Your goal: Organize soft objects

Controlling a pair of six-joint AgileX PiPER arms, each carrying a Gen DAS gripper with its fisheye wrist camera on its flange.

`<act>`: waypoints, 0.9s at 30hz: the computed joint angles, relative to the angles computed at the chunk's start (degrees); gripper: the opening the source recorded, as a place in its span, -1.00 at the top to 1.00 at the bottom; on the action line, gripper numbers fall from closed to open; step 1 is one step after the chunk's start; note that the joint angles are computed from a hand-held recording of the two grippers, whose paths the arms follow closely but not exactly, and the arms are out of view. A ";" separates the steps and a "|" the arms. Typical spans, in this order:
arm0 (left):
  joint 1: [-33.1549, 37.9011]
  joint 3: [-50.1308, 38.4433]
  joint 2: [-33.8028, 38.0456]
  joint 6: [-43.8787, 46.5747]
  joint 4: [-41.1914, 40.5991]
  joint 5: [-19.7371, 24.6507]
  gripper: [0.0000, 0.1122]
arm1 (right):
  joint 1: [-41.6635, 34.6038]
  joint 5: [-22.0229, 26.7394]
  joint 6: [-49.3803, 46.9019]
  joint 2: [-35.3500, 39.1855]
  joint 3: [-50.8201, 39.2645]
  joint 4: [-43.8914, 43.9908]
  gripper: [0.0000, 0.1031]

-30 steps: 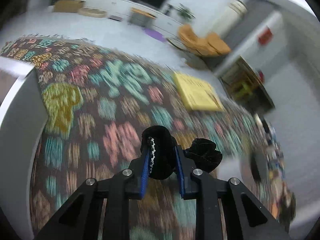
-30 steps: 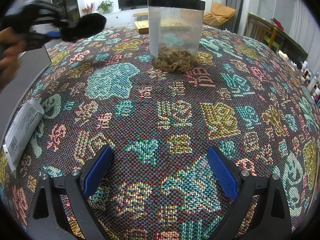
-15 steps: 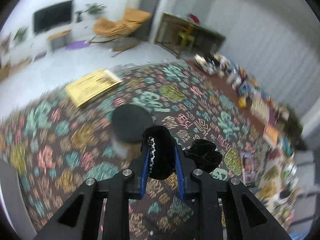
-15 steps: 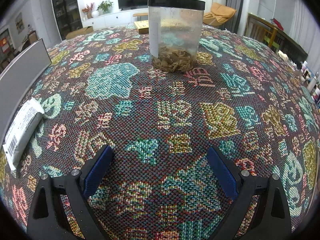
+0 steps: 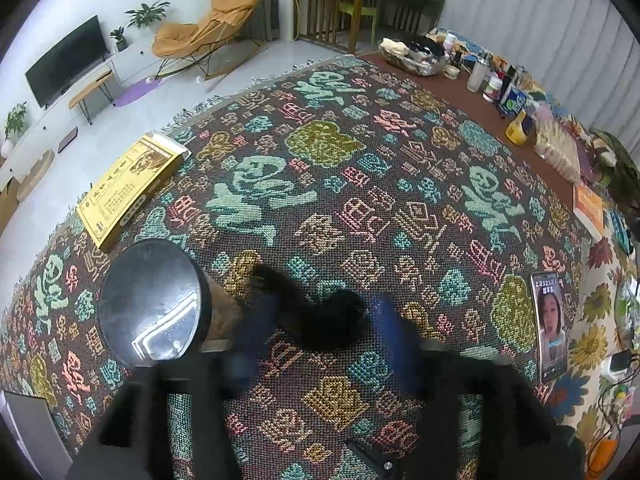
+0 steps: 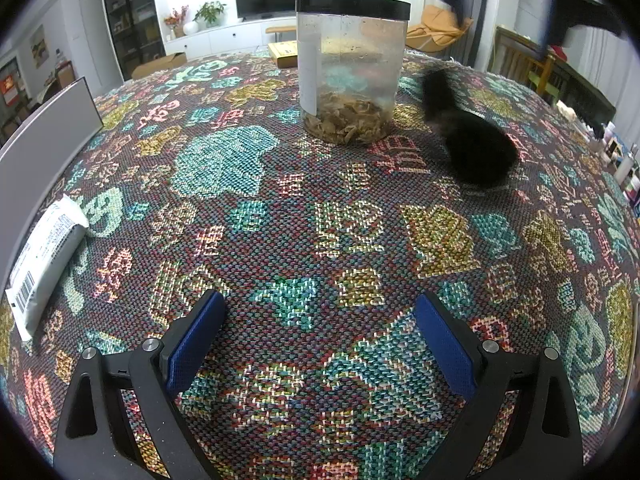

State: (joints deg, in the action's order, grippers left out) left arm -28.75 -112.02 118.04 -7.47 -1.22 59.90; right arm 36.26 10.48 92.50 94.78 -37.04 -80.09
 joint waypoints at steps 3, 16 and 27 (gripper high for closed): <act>0.01 6.77 -5.38 -0.88 1.45 -4.69 -0.41 | 0.02 0.01 0.18 0.05 -0.02 -0.17 -0.89; 5.95 52.76 -49.55 -12.46 17.21 -14.80 -0.75 | 0.03 0.02 0.26 0.04 0.00 -0.23 -0.89; 23.93 81.67 -57.08 -7.04 10.01 -25.79 -0.76 | 0.02 0.03 0.25 0.01 0.02 -0.23 -0.89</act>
